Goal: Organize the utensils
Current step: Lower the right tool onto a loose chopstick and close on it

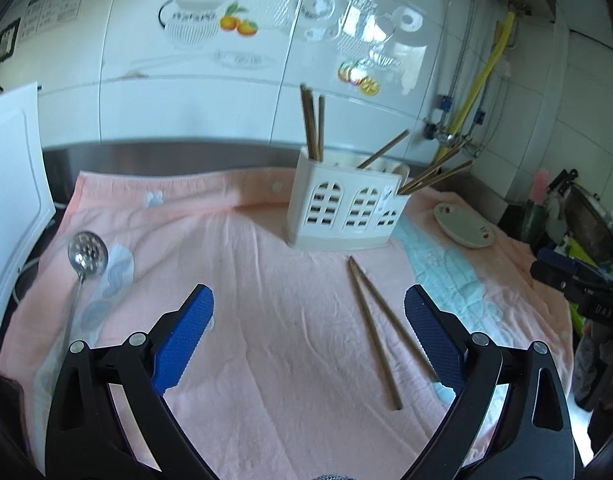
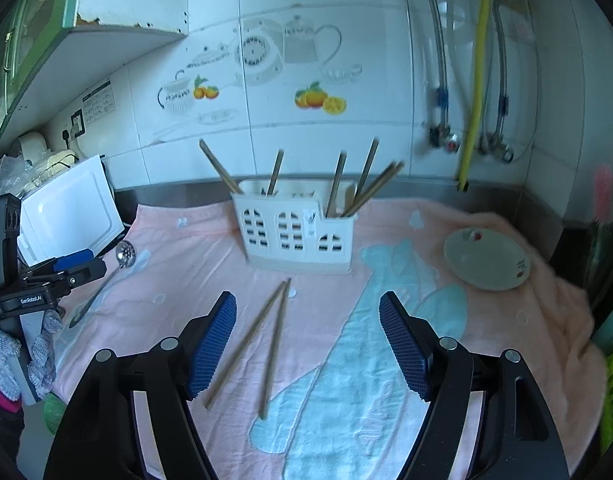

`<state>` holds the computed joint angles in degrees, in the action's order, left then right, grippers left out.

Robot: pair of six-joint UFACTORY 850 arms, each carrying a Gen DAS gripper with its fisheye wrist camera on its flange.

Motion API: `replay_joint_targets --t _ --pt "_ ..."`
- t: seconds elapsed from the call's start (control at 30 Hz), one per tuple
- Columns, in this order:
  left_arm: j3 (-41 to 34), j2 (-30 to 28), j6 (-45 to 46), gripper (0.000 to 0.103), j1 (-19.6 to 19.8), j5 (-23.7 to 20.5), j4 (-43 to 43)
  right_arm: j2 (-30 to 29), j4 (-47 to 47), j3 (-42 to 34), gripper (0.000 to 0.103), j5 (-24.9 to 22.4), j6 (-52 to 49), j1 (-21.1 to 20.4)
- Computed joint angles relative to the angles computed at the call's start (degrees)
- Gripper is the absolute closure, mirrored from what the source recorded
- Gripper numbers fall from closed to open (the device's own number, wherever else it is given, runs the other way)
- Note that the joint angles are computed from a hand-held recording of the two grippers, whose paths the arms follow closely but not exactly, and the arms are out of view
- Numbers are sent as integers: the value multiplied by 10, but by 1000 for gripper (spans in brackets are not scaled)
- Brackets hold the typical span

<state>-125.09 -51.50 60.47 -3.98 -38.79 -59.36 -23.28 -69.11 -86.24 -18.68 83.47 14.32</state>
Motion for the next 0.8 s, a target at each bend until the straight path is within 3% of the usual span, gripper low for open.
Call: replay_joint_targets --t 0.27,0.5,0.57,0.8 --pt "-7 -22 -30 8 -2 4 19 -50 -16 -11 40 25 14 1" --pt "-8 -31 -44 8 -7 19 32 -92 33 -38 47 29 -33 6" --pt "-14 -36 -52 8 -7 15 37 -108 93 -54 56 33 -91 4" --pt "-17 -41 -64 9 -8 16 54 -166 327 -118 68 21 -307 -7"
